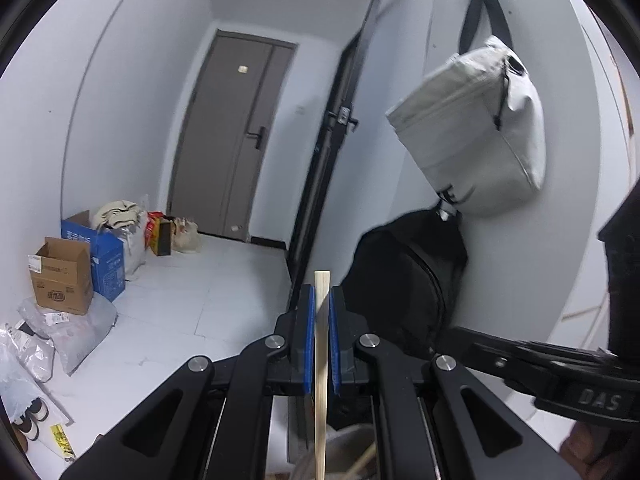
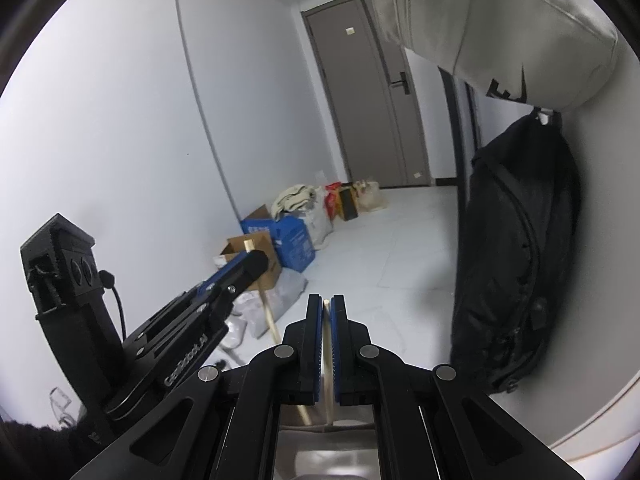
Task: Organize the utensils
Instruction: 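Lower the chopsticks into the white holder and open both tools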
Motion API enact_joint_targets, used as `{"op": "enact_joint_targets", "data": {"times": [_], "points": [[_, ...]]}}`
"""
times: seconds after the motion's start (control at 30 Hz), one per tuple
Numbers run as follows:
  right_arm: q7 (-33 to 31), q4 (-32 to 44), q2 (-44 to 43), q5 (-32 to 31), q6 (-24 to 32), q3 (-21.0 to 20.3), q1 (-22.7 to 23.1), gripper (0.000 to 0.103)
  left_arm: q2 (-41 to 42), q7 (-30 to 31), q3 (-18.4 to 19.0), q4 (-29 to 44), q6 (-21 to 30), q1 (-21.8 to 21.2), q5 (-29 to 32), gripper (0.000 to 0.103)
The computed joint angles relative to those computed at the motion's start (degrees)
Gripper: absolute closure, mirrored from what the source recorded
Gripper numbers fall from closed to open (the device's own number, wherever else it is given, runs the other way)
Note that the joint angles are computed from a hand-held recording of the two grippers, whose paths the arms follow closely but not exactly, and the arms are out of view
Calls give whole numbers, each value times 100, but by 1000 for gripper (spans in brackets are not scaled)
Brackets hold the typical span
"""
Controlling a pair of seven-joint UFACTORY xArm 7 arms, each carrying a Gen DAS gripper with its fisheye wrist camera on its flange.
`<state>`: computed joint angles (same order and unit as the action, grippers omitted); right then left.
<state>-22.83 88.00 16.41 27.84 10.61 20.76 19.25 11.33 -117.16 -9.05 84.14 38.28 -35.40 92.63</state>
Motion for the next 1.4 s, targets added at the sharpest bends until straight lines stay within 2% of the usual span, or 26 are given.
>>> {"op": "enact_joint_targets", "data": {"times": [0.1,0.23,0.3,0.37,0.43,0.47,0.5,0.53,0.7,0.83,0.9,1.0,1.1,1.27,1.33,1.4], "points": [[266,-36,-4,-120,26,-134,91,100,-52,247,-19,-100,-262,57,-203,100],[64,-121,-39,330,119,112,-134,99,-96,812,-51,-197,-754,145,-655,100],[-355,-113,-32,995,241,430,-414,97,-84,1132,-55,-180,-1010,172,-934,100],[-482,-77,-38,1541,505,480,-522,95,-92,1630,-69,-198,-1212,200,-1420,99],[-348,-86,-93,1814,736,337,-509,93,-67,2524,-116,-152,-1096,181,-2259,82],[-378,-175,-183,2117,764,319,-558,92,-93,2695,-210,-155,-944,214,-2440,65],[-498,-268,-291,2412,762,310,-602,90,-179,2627,-65,-219,-900,49,-2445,57],[-585,-374,-408,2582,721,264,-595,86,-264,2535,-47,-289,-856,2,-2386,55],[-961,-1132,-1167,3190,429,-40,-423,68,-633,2252,-261,-487,-31,-147,-2394,38],[-1243,-1727,-1706,3501,173,-282,-135,50,-809,1917,-528,-569,832,-267,-2359,34],[-1174,-2006,-1926,3350,39,-378,27,42,-908,1796,-655,-655,1146,-314,-2415,30],[-976,-2473,-2289,3063,-53,-496,243,40,-983,1692,-778,-738,1455,-324,-2487,30],[-1037,-2767,-2501,3148,-124,-661,522,38,-1062,1584,-891,-831,1726,-346,-2626,30],[-995,-3278,-2843,3010,-421,-817,967,35,-1210,1397,-1057,-1050,1959,-384,-2752,29],[-833,-3454,-2925,2829,-533,-831,1084,30,-1267,1322,-1109,-1147,2044,-394,-2794,29],[-698,-3594,-2968,2680,-526,-881,1216,30,-1295,1219,-1156,-1227,2155,-402,-2855,29]]}}
